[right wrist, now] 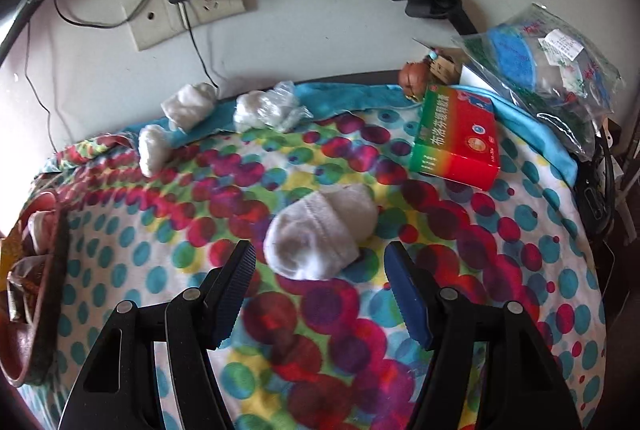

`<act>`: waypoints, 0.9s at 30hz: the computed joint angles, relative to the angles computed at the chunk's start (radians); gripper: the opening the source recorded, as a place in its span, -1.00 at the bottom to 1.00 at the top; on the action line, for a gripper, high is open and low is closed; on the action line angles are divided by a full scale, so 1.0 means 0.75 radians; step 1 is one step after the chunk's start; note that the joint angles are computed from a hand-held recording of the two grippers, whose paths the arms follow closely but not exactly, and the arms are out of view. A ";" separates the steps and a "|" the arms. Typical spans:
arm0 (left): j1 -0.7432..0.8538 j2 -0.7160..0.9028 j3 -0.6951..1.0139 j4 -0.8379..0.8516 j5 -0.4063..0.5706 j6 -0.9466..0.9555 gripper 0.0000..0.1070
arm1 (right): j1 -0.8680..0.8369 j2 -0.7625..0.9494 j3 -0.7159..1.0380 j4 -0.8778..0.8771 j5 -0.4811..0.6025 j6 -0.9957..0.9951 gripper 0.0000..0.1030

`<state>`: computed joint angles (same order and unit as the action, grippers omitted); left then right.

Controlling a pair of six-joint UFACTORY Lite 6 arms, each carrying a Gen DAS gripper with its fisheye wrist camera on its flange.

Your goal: Organize objects

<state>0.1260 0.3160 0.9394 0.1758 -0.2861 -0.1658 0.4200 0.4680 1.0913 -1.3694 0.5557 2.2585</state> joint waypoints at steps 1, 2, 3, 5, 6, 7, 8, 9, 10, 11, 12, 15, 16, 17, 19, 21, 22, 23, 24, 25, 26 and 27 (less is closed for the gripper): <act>-0.005 0.000 -0.001 -0.029 0.000 0.032 -0.06 | -0.018 0.022 0.018 0.010 -0.019 -0.028 0.36; -0.012 0.002 0.001 -0.066 0.005 0.070 -0.06 | -0.029 0.044 0.038 0.020 -0.024 -0.046 0.38; -0.017 0.004 0.002 -0.099 0.007 0.104 -0.06 | -0.033 0.055 0.047 0.009 -0.024 -0.043 0.40; -0.030 0.009 0.004 -0.178 0.009 0.187 -0.06 | -0.048 0.077 0.067 -0.021 -0.044 -0.039 0.43; -0.033 0.011 0.005 -0.204 0.010 0.213 -0.06 | -0.052 0.089 0.080 -0.021 -0.049 -0.046 0.43; -0.037 0.014 0.006 -0.228 0.010 0.239 -0.06 | -0.059 0.103 0.099 -0.020 -0.056 -0.059 0.43; -0.042 0.017 0.010 -0.253 0.014 0.268 -0.06 | -0.067 0.110 0.107 -0.033 -0.071 -0.060 0.43; -0.047 0.020 0.015 -0.281 0.019 0.298 -0.06 | -0.072 0.121 0.121 -0.040 -0.084 -0.067 0.43; -0.052 0.022 0.017 -0.307 0.021 0.326 -0.06 | -0.079 0.136 0.139 -0.028 -0.092 -0.095 0.43; -0.055 0.023 0.018 -0.314 0.023 0.335 -0.06 | -0.082 0.148 0.152 -0.029 -0.094 -0.109 0.40; -0.059 0.021 0.016 -0.325 0.023 0.350 -0.06 | -0.084 0.157 0.158 -0.046 -0.100 -0.113 0.32; -0.074 0.000 -0.003 -0.332 0.013 0.370 -0.06 | -0.109 0.147 0.140 -0.116 -0.154 -0.075 -0.06; -0.081 -0.008 -0.011 -0.332 0.007 0.378 -0.06 | -0.113 0.135 0.122 -0.164 -0.163 -0.033 -0.17; -0.096 -0.013 -0.014 -0.369 0.008 0.426 -0.06 | -0.116 0.123 0.105 -0.218 -0.170 0.011 -0.21; -0.128 -0.016 -0.014 -0.421 0.010 0.500 -0.04 | -0.120 0.115 0.100 -0.249 -0.160 0.012 -0.21; -0.183 -0.005 0.019 -0.534 0.046 0.634 -0.04 | -0.121 0.126 0.125 -0.242 -0.131 -0.046 -0.21; -0.209 -0.004 0.029 -0.553 0.051 0.663 -0.04 | -0.122 0.137 0.145 -0.218 -0.116 -0.092 -0.21; -0.251 -0.003 0.044 -0.615 0.052 0.732 -0.04 | -0.129 0.148 0.164 -0.205 -0.119 -0.127 -0.21; -0.283 0.003 0.071 -0.674 0.067 0.794 -0.03 | -0.137 0.154 0.174 -0.205 -0.129 -0.132 -0.21; -0.323 0.019 0.123 -0.695 0.115 0.820 -0.03 | -0.144 0.157 0.177 -0.207 -0.137 -0.133 -0.21; -0.356 0.038 0.175 -0.725 0.157 0.845 -0.02 | -0.151 0.164 0.186 -0.198 -0.150 -0.146 -0.21; -0.389 0.059 0.223 -0.771 0.181 0.886 -0.02 | -0.159 0.173 0.197 -0.174 -0.164 -0.172 -0.21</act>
<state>-0.1656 0.3601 1.1069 -0.4022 -0.1505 0.4985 0.3011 0.5974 1.2388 -1.4995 0.4330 2.1295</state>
